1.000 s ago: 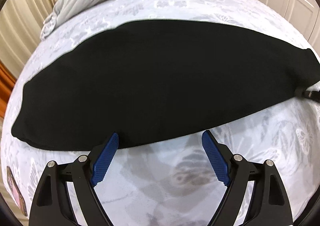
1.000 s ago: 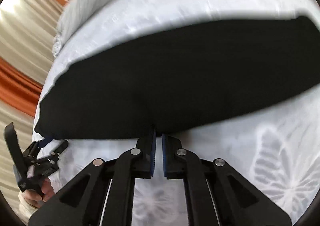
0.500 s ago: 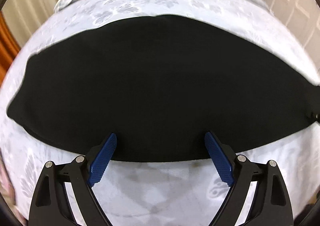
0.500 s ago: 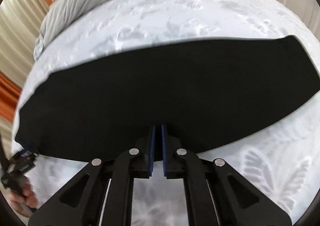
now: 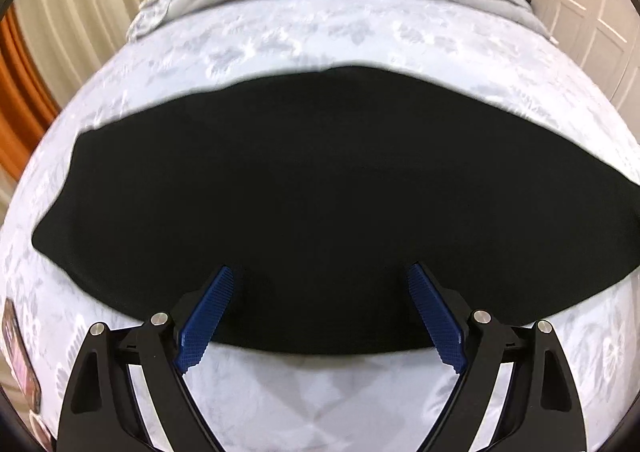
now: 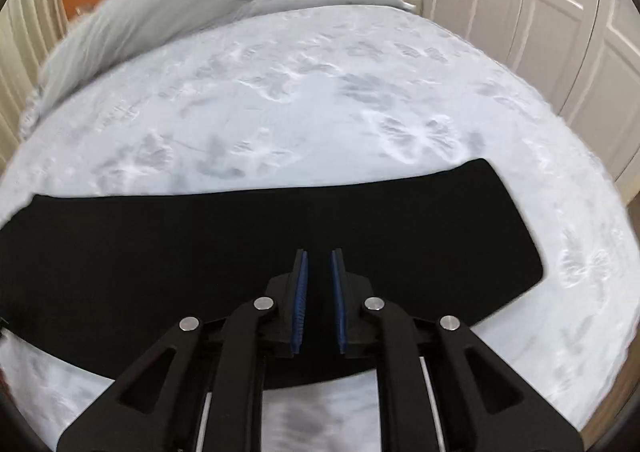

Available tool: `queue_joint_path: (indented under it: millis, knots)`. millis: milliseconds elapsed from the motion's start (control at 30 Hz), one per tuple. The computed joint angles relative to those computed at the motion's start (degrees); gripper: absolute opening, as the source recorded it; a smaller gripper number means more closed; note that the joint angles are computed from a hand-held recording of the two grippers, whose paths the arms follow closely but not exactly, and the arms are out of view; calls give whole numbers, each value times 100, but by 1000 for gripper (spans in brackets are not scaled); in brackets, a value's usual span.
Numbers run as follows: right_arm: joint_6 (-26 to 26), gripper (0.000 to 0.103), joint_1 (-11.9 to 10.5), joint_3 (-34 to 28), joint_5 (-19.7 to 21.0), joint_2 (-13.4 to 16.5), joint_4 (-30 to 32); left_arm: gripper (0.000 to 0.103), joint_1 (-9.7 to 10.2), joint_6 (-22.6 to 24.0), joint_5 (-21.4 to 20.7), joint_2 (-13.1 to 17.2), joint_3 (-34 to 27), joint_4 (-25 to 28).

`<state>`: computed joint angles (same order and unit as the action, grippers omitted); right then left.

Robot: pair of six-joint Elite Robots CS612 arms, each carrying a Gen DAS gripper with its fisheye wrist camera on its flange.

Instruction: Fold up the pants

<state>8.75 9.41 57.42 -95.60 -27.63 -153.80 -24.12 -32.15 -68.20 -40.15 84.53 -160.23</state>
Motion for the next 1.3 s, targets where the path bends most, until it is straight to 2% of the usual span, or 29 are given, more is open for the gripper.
queue_joint_path:
  millis: [33, 67, 100, 133, 167, 200, 233, 333, 367, 500, 567, 700, 767, 833, 900, 933, 967, 1067, 1133, 1200, 1267, 1300]
  knots:
    - [107, 11, -46, -93, -76, 62, 371, 87, -31, 50, 100, 13, -6, -146]
    - [224, 11, -109, -103, 50, 114, 502, 87, -55, 145, 198, 33, -19, -294]
    - [332, 11, -184, -45, 398, 87, 392, 87, -92, 226, 346, 49, -26, -397]
    - [387, 11, -232, 49, 518, 26, 307, 87, -117, 298, 494, 60, -29, -450]
    - [398, 12, -239, 107, 398, -36, 334, 87, -131, 390, 665, 70, -45, -471]
    - [386, 13, -222, 228, 110, -112, 152, 87, -162, 442, 813, 78, -53, -459]
    - [396, 13, -228, 325, 62, -158, 64, 87, -171, 441, 860, 66, -30, -455]
    - [699, 13, -325, 539, 192, -251, -43, 87, -175, 349, 814, 73, -90, -313]
    - [758, 13, -345, 579, 217, -273, -65, 87, -111, 418, 807, 106, -152, -286]
    - [778, 16, -471, 802, 352, -360, -297, 87, -131, 382, 919, 133, -197, -87]
    - [801, 15, -503, 730, 552, -304, -222, 87, -123, 305, 841, 133, -201, -23]
    - [791, 14, -544, 573, 560, -157, -77, 87, -129, 268, 843, 118, -157, 20]
    - [1002, 15, -559, 581, 585, -196, -21, 87, -142, 247, 855, 103, -134, 67]
    - [1163, 18, -540, 669, 503, -284, -139, 87, -138, 222, 826, 99, -138, 118]
    - [994, 33, -524, 731, 477, -304, -389, 87, -120, 189, 723, 91, -144, 176]
    - [910, 38, -492, 656, 213, -261, -219, 87, -108, 178, 661, 90, -148, 197]
    - [857, 38, -479, 549, 38, -198, 56, 87, -99, 150, 620, 92, -154, 234]
    - [926, 38, -520, 616, 148, -232, 10, 87, -84, 82, 610, 92, -157, 315]
    - [980, 39, -529, 821, 118, -367, -401, 87, -76, 23, 604, 78, -133, 280]
    - [1037, 45, -554, 998, 155, -477, -704, 87, -82, 6, 604, 65, -99, 189]
    - [1182, 60, -610, 1132, 284, -526, -971, 87, -101, 67, 595, 55, -66, 93]
    - [1224, 62, -639, 1140, 372, -513, -1005, 87, -111, 89, 584, 48, -44, 33]
